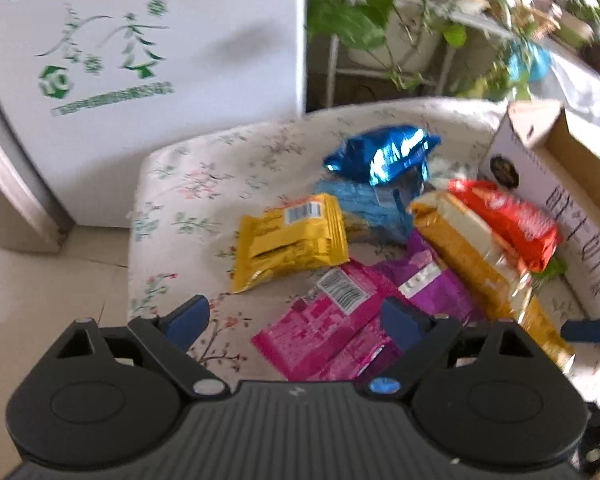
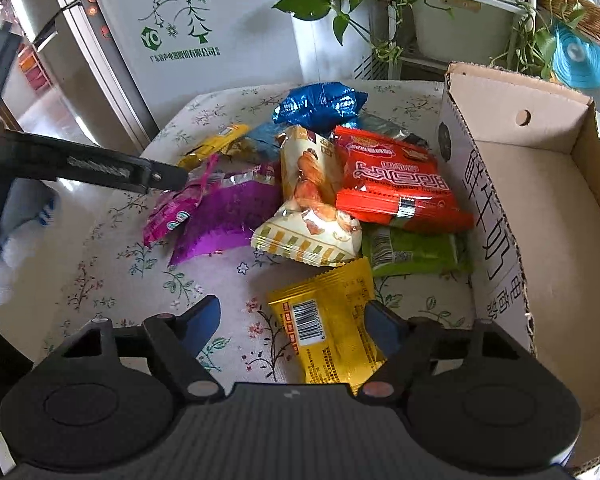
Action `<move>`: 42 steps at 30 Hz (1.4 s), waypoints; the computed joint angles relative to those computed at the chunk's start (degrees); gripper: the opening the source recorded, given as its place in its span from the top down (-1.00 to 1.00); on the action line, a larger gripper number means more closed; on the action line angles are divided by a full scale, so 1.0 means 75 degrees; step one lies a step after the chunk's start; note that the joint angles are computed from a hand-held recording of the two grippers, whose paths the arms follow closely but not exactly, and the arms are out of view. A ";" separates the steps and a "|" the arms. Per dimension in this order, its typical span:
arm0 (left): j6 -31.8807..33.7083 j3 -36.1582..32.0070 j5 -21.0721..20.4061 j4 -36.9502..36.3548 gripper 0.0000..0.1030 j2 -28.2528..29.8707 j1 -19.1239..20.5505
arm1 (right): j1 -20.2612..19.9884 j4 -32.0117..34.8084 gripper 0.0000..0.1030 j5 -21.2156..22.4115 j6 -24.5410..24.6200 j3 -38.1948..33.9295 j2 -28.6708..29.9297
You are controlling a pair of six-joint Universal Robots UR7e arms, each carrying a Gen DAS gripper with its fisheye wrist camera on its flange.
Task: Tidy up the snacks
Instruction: 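Close right tool on yellow packet while left tool grasps pink packet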
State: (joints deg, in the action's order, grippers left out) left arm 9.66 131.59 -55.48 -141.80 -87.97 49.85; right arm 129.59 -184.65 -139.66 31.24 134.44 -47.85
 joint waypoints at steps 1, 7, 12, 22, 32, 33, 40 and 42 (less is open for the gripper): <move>0.0129 0.0005 -0.0023 -0.0115 -0.79 0.0081 0.0060 | -0.0034 0.0020 -0.63 0.0004 0.0032 0.0004 0.0007; 0.0466 -0.0191 -0.0661 -0.0192 -0.79 0.0203 0.0500 | -0.0137 -0.0025 -0.62 0.0106 -0.0028 -0.0028 0.0060; 0.0645 -0.0352 -0.0991 0.0594 -0.79 -0.0030 0.0657 | -0.0211 -0.0024 -0.62 0.0291 -0.0147 -0.0008 0.0040; 0.1849 0.0064 -0.0597 0.1076 -0.78 -0.0752 0.0364 | -0.0304 -0.0026 -0.61 0.1179 -0.0683 0.0057 -0.0182; 0.3982 0.0283 -0.0755 0.0138 -0.78 -0.0713 0.0328 | -0.0290 0.1018 -0.71 0.0911 -0.0549 -0.0058 -0.0227; 0.4141 0.0227 -0.0888 0.0304 -0.79 -0.0726 0.0359 | -0.0284 0.1050 -0.72 0.0939 -0.0542 -0.0063 -0.0226; 0.5697 0.0256 -0.0874 0.0794 -0.82 -0.0679 0.0322 | -0.0288 0.1260 -0.73 0.1000 -0.0473 -0.0114 -0.0220; 0.6087 0.0314 -0.0829 0.0628 -0.82 -0.0693 0.0301 | -0.0344 0.1203 -0.73 0.1019 -0.0545 -0.0159 -0.0150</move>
